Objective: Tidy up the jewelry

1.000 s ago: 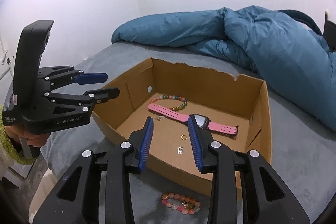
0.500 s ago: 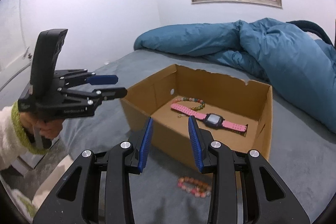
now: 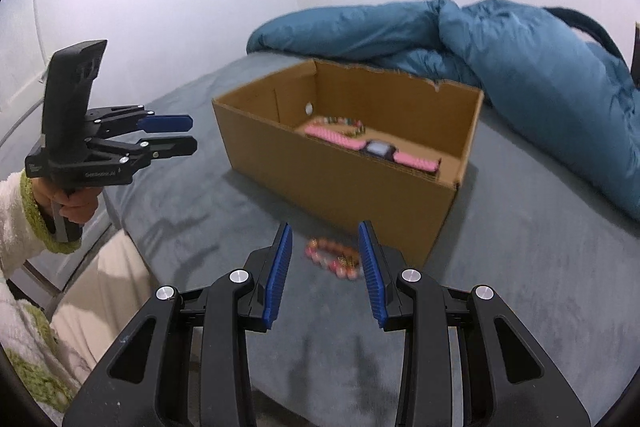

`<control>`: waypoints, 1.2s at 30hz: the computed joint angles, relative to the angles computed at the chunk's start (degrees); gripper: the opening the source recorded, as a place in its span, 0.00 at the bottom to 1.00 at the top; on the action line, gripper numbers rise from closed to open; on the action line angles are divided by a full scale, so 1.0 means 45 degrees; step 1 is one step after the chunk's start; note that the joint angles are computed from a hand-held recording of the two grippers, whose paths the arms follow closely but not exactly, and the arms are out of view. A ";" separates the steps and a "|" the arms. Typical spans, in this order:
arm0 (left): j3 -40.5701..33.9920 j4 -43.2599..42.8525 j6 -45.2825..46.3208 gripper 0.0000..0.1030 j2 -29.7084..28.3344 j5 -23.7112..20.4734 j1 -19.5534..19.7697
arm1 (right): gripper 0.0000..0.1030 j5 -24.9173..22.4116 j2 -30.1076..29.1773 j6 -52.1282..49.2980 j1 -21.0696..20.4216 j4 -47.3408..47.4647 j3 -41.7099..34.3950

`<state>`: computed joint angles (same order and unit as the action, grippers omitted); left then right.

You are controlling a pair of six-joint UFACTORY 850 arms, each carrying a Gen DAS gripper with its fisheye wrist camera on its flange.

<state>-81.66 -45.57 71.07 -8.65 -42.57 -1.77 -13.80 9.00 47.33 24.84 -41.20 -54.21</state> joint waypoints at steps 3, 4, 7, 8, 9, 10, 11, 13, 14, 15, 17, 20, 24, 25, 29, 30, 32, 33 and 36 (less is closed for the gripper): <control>0.0510 0.0003 0.0581 0.44 0.0167 0.0198 -0.0228 | 0.33 0.0053 -0.0159 -0.0588 -0.0135 0.0788 0.0097; 0.0663 -0.0035 0.0783 0.44 0.0215 0.0230 -0.0297 | 0.33 0.0068 -0.0211 -0.0763 -0.0176 0.0983 0.0131; 0.0983 -0.0092 0.1268 0.44 0.0280 0.0328 -0.0503 | 0.32 0.0150 -0.0335 -0.0921 -0.0235 0.1188 0.0178; 0.1130 -0.0124 0.1517 0.44 0.0307 0.0437 -0.0611 | 0.32 0.0198 -0.0367 -0.1018 -0.0274 0.1284 0.0205; 0.1170 -0.0100 0.1595 0.44 0.0291 0.0485 -0.0705 | 0.32 0.0224 -0.0409 -0.1100 -0.0298 0.1356 0.0206; 0.1205 -0.0114 0.1708 0.44 0.0264 0.0509 -0.0757 | 0.31 0.0249 -0.0449 -0.1099 -0.0323 0.1357 0.0222; 0.1233 -0.0146 0.1816 0.44 0.0233 0.0527 -0.0816 | 0.31 0.0310 -0.0512 -0.1305 -0.0376 0.1583 0.0225; 0.1188 -0.0148 0.1925 0.44 0.0071 0.0405 -0.0955 | 0.30 0.0392 -0.0566 -0.1500 -0.0426 0.1848 0.0261; 0.1147 -0.0173 0.1997 0.44 -0.0016 0.0350 -0.1032 | 0.30 0.0446 -0.0633 -0.1741 -0.0485 0.2096 0.0252; 0.1127 -0.0224 0.2094 0.44 -0.0067 0.0292 -0.1071 | 0.29 0.0466 -0.0700 -0.1982 -0.0511 0.2341 0.0215; 0.0994 -0.0297 0.2280 0.43 -0.0260 -0.0013 -0.1193 | 0.29 0.0533 -0.0833 -0.2465 -0.0610 0.2775 0.0153; 0.0742 -0.0177 0.2192 0.39 -0.0576 -0.0406 -0.1394 | 0.28 0.0624 -0.1006 -0.3345 -0.0722 0.3597 0.0068; 0.0146 0.0169 0.1494 0.31 -0.1215 -0.0965 -0.1647 | 0.28 0.0692 -0.1192 -0.4200 -0.0798 0.4408 -0.0031; 0.0026 0.0244 0.1322 0.27 -0.1336 -0.1051 -0.1686 | 0.28 0.0708 -0.1236 -0.4462 -0.0832 0.4649 -0.0047; -0.0352 0.0482 0.0863 0.19 -0.1754 -0.1195 -0.1854 | 0.28 0.0771 -0.1412 -0.5646 -0.0978 0.5791 -0.0119; -0.0403 0.0548 0.0846 0.18 -0.1824 -0.1189 -0.1921 | 0.28 0.0783 -0.1460 -0.5959 -0.1025 0.6102 -0.0147; -0.0421 0.0699 0.0886 0.17 -0.1879 -0.1121 -0.2013 | 0.28 0.0827 -0.1550 -0.6420 -0.1100 0.6559 -0.0188; -0.0457 0.0781 0.0889 0.17 -0.1931 -0.1087 -0.2052 | 0.28 0.0842 -0.1619 -0.6781 -0.1159 0.6906 -0.0246; -0.0520 0.0989 0.0829 0.15 -0.2033 -0.1034 -0.2157 | 0.28 0.0829 -0.1701 -0.7277 -0.1219 0.7377 -0.0338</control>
